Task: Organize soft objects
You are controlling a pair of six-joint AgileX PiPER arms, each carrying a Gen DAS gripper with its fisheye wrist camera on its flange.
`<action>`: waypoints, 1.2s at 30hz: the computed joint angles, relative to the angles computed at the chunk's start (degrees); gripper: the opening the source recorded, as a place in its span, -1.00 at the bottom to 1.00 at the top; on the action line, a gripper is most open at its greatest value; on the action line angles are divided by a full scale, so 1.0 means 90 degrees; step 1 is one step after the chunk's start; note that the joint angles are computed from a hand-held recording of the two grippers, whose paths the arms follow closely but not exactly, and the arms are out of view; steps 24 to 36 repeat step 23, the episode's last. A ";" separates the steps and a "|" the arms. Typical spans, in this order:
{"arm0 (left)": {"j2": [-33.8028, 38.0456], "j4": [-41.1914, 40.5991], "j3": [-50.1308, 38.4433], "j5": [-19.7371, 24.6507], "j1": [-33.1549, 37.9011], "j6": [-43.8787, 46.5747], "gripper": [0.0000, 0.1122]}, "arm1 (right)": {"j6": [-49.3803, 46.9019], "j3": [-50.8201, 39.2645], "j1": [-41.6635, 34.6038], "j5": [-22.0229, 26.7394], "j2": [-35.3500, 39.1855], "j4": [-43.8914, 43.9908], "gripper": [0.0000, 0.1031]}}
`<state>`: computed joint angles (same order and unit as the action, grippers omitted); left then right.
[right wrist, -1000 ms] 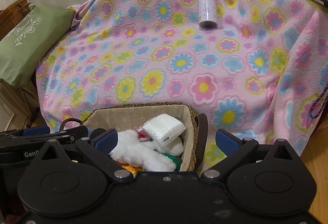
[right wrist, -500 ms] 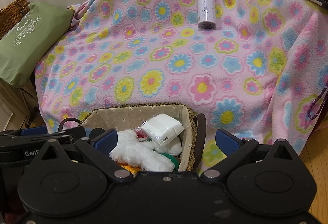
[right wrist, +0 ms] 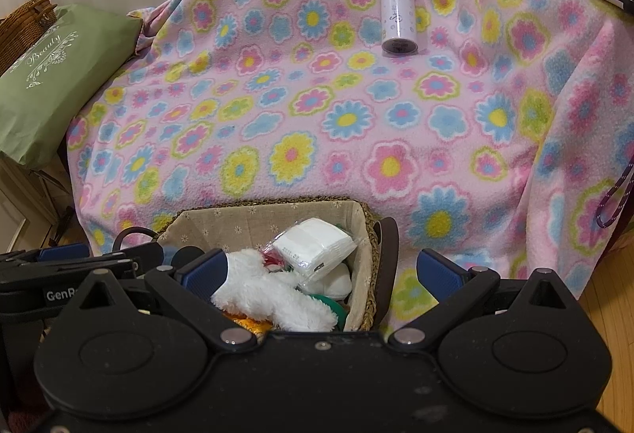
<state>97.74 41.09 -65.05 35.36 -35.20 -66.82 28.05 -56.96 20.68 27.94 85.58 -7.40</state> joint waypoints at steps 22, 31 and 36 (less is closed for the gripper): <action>0.0028 -0.0108 0.0008 -0.0052 0.0022 0.0133 0.62 | -0.0049 -0.0017 -0.0009 0.0023 0.0033 0.0104 0.99; 0.0030 -0.0110 0.0003 -0.0045 0.0020 0.0132 0.62 | -0.0060 -0.0023 -0.0015 0.0022 0.0043 0.0115 0.99; 0.0030 -0.0110 0.0003 -0.0045 0.0020 0.0132 0.62 | -0.0060 -0.0023 -0.0015 0.0022 0.0043 0.0115 0.99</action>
